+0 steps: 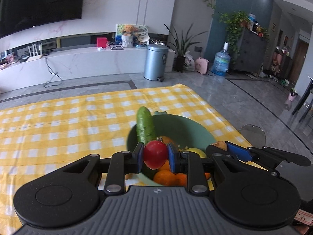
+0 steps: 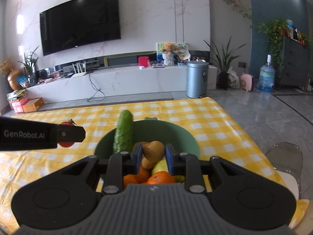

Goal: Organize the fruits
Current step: 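Carry the tomato and kiwi over the green colander with both tools, then lower the tomato and kiwi into the colander and open both tools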

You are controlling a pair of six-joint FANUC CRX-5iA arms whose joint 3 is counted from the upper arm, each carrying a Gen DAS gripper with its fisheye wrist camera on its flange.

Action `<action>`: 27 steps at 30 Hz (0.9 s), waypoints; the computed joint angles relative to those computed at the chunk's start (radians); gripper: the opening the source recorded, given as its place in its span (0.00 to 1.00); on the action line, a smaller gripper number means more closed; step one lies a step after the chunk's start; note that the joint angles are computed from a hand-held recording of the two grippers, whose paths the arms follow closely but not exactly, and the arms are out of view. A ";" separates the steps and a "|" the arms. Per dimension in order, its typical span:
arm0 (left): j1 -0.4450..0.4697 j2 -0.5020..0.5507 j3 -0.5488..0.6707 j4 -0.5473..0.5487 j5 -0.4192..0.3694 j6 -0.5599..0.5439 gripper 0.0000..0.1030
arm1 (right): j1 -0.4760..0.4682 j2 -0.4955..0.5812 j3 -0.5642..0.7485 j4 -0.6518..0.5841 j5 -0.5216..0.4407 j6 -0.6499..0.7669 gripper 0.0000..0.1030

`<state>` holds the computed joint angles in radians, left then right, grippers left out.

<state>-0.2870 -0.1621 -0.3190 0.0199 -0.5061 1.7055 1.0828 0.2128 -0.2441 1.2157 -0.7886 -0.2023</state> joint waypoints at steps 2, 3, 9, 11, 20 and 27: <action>-0.005 0.029 0.019 -0.001 -0.012 -0.007 0.27 | -0.007 0.009 0.013 -0.028 0.007 0.013 0.21; -0.008 0.039 0.025 -0.006 -0.016 -0.008 0.27 | -0.011 0.011 0.017 -0.046 0.011 0.020 0.21; -0.010 0.092 0.046 0.001 -0.035 -0.037 0.27 | -0.025 0.040 0.053 -0.133 0.020 0.043 0.21; -0.011 0.107 0.052 0.010 -0.040 -0.047 0.27 | -0.029 0.048 0.061 -0.147 0.022 0.047 0.21; -0.006 0.157 0.073 0.034 -0.072 -0.062 0.27 | -0.032 0.082 0.109 -0.233 0.012 0.112 0.21; 0.007 0.171 0.061 0.083 -0.080 -0.088 0.27 | -0.032 0.108 0.146 -0.269 -0.017 0.141 0.21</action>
